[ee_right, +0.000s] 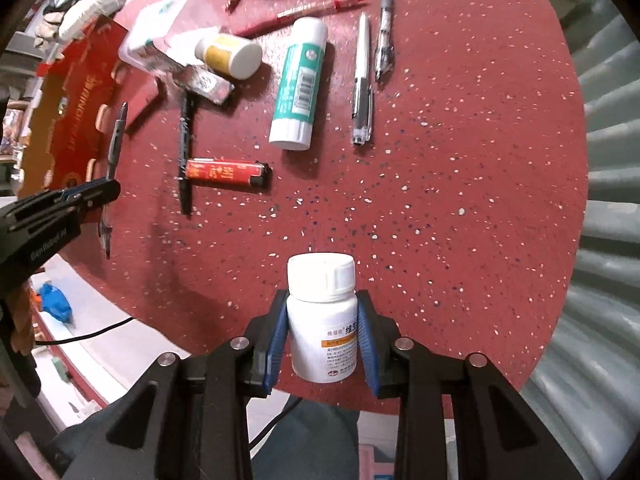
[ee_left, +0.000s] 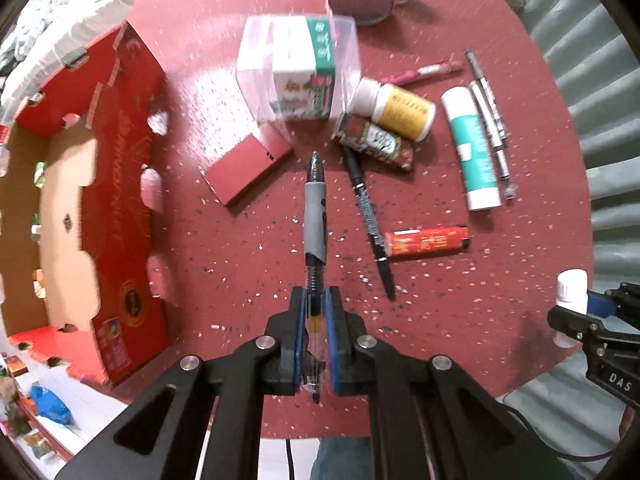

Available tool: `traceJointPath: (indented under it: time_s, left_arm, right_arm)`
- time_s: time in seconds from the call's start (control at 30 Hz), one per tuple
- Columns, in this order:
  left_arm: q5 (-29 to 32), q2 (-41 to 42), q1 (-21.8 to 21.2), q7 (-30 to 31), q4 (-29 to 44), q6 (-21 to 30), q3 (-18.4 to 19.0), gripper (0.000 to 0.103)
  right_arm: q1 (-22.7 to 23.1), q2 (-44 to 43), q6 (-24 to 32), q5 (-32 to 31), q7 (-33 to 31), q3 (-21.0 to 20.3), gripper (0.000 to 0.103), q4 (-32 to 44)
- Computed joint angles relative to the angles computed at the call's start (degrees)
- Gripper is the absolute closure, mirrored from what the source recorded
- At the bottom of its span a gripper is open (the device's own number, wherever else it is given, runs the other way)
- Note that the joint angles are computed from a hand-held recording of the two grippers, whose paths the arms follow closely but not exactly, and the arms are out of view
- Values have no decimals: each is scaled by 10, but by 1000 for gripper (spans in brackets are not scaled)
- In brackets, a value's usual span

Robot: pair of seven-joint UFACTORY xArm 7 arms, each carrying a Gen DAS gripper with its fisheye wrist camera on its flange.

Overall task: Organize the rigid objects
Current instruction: 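Carry pen with left tool while right tool carries bottle over cardboard box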

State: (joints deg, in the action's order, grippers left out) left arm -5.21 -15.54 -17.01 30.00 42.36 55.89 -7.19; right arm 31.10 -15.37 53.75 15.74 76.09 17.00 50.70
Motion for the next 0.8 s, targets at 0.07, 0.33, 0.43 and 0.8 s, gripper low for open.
traceJointPath:
  time_s: [0.07, 0.33, 0.43, 0.8]
  left_arm:
    - [-5, -13, -1, -2, -1, 0, 0, 93]
    - [-13, -79, 3, -32, 17, 44, 7, 93]
    - [-15, -101, 10, -44, 24, 61, 12, 93]
    - [0, -158, 58, -79, 29, 84, 48, 93]
  right_arm:
    - [0, -25, 8, 2, -6, -4, 69, -12]
    - [-14, -65, 31, -17, -36, -9, 69, -10]
    - [-19, -77, 35, -28, -49, -7, 69, -10]
    - [-26, -106, -5, -29, -91, -4, 69, -30]
